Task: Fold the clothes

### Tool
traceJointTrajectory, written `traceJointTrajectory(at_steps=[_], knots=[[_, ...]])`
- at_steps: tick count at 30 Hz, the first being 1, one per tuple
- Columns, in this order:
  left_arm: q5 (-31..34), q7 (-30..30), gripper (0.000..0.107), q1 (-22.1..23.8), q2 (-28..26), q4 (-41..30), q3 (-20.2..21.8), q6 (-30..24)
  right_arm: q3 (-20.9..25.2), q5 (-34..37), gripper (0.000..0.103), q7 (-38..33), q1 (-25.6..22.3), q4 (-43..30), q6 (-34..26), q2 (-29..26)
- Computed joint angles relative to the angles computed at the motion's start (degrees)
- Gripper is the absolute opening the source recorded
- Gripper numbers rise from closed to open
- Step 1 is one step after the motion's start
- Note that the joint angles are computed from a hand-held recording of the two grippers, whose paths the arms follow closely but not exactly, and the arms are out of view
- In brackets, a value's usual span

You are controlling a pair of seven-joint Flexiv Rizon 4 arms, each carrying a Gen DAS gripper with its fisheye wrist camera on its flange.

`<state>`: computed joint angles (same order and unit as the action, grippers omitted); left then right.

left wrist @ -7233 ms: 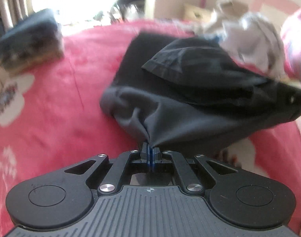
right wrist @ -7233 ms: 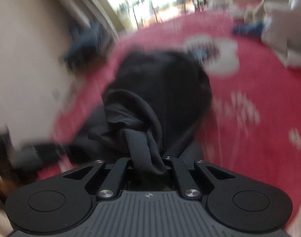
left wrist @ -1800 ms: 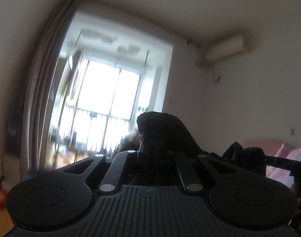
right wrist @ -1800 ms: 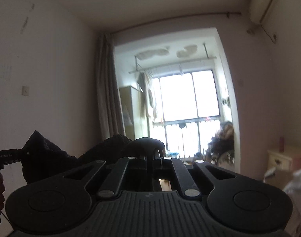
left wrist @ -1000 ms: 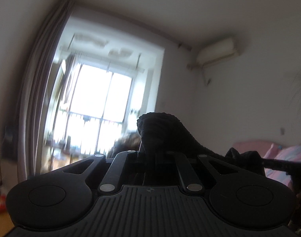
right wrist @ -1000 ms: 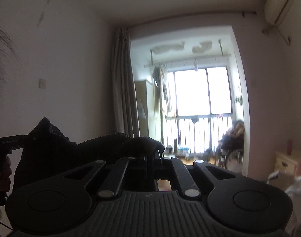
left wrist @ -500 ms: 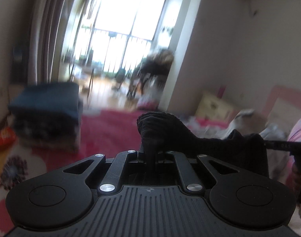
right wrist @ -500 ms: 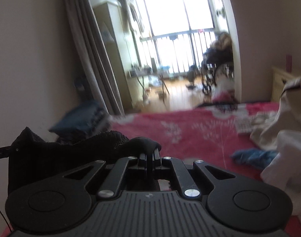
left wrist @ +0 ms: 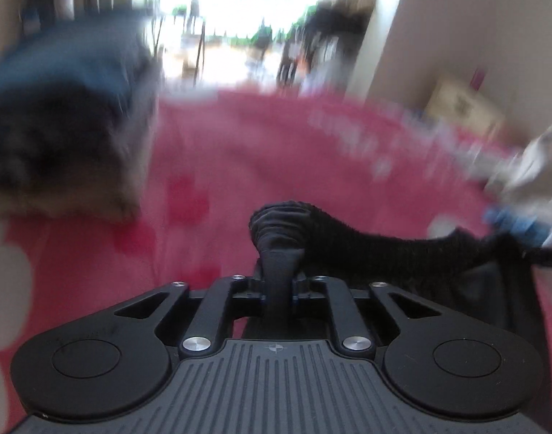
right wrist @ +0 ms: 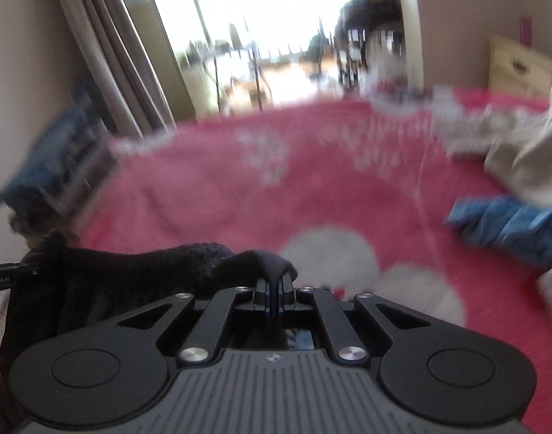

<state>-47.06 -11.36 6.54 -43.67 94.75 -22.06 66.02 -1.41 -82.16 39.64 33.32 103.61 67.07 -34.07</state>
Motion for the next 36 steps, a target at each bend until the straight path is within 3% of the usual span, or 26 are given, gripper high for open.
traceJointTrajectory(at_steps=[2,4,5,6,8,13,18,22,28,31,34,36], knots=[[4.33,-6.12,0.036,-2.91,-1.51,-2.52,4.84,-2.20,1.18,5.09,0.015,-2.89,-1.41,-1.02,2.67,-2.83],[5.14,-10.25,0.048,-2.33,-1.90,-3.57,5.64,-5.02,0.05,6.60,0.023,-2.49,-1.16,-0.76,5.28,-3.66],[4.75,-12.12,0.056,-1.46,-1.82,-3.96,5.55,-7.08,-1.12,5.81,0.030,-0.90,-0.70,-0.18,6.65,-3.33],[4.02,-14.06,0.063,-0.32,-1.59,-4.42,5.42,-9.74,-2.04,4.75,0.045,0.85,-0.51,0.59,8.14,-2.61],[1.92,-17.20,0.067,1.77,-0.61,-4.94,5.30,-14.02,-2.80,3.21,0.057,3.37,-0.45,2.12,9.28,-0.81],[-4.63,-18.04,0.069,6.84,2.99,-5.00,5.81,-21.75,-0.69,2.08,0.063,5.70,-0.94,6.15,5.63,5.20],[-9.13,-9.75,0.077,12.67,9.58,-2.52,8.96,-31.88,2.44,-6.09,0.063,13.43,-2.64,7.04,6.42,9.16],[-5.74,-1.71,0.084,14.94,15.91,1.08,15.17,-37.35,5.52,-8.99,0.063,13.73,-2.78,3.72,8.82,7.97],[7.97,10.06,0.084,12.20,24.28,14.45,24.50,-31.79,7.37,-14.22,0.063,18.91,-0.97,-7.70,17.33,-1.15],[10.77,18.10,0.081,11.83,27.66,22.84,26.20,-28.89,8.49,-3.01,0.062,8.10,2.14,-12.44,18.53,-6.91],[8.95,28.06,0.077,11.66,30.27,30.24,26.77,-24.86,13.46,9.82,0.061,-6.27,3.43,-17.79,16.22,-13.03],[8.53,30.99,0.069,11.25,30.25,32.52,27.03,-23.09,16.49,15.57,0.059,-12.87,3.81,-21.32,14.29,-16.54]])
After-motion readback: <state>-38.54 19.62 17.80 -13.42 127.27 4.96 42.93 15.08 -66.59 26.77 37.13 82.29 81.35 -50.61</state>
